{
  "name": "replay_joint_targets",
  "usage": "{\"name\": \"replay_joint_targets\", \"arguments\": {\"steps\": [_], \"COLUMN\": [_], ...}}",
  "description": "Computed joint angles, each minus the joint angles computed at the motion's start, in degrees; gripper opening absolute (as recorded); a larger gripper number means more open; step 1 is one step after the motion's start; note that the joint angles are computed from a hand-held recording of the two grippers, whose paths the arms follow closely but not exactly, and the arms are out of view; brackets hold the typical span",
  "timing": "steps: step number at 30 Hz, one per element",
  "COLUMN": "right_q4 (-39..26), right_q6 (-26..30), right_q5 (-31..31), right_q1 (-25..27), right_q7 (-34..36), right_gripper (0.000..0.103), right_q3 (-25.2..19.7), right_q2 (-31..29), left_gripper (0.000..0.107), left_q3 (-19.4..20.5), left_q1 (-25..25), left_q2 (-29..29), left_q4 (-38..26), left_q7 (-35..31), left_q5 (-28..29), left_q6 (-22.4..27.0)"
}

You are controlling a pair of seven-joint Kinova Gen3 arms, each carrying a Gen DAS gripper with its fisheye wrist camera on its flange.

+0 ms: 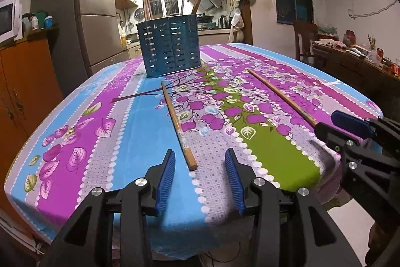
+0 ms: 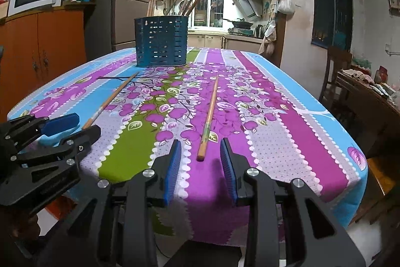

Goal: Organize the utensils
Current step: 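Lower both tools and close each on one of the last chopsticks, then lift both held chopsticks and carry them over the blue holder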

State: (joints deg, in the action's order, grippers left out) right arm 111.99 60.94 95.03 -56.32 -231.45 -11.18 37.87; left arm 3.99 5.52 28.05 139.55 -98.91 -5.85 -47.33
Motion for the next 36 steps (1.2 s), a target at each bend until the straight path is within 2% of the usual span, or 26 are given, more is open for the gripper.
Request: {"name": "replay_joint_targets", "arguments": {"steps": [2, 8, 10, 12, 19, 29, 36], "right_q4": [-0.3, -1.6, -2.5, -3.1, -3.8, -3.2, -2.2], "right_q6": [0.0, 0.9, 1.9, 2.3, 2.8, 3.2, 1.6], "right_q5": [-0.2, -0.6, -1.6, -2.4, -3.5, -2.3, -1.5], "right_q1": [0.0, -0.8, -1.5, -2.0, -3.3, -3.4, -2.1], "right_q7": [0.0, -0.2, 0.8, 1.2, -0.5, -4.1, -4.7], "right_gripper": [0.022, 0.01, 0.01, 0.01, 0.01, 0.006, 0.005], "right_q3": [0.0, 0.6, 1.0, 1.5, 2.6, 2.5, 1.9], "right_q2": [0.3, 1.8, 2.5, 2.9, 3.5, 3.8, 2.3], "left_gripper": [0.043, 0.042, 0.031, 0.025, 0.01, 0.008, 0.008], "left_q3": [0.3, 0.2, -0.1, -0.3, -0.6, -0.6, -0.1], "left_q1": [-0.5, -1.1, -0.7, -0.3, -0.4, -0.9, -2.7], "left_q2": [0.4, 1.7, 2.1, 2.5, 2.8, 3.0, 2.0], "left_q4": [0.3, 0.6, 1.1, 1.5, 1.4, 1.1, 0.2], "left_q7": [1.0, 3.0, 2.7, 2.5, 3.2, 3.2, 5.1], "left_q5": [-0.4, -0.3, 0.0, 0.7, 1.4, 0.7, -1.2], "left_q6": [-0.9, -3.7, -5.0, -6.3, -6.8, -7.0, -4.5]}}
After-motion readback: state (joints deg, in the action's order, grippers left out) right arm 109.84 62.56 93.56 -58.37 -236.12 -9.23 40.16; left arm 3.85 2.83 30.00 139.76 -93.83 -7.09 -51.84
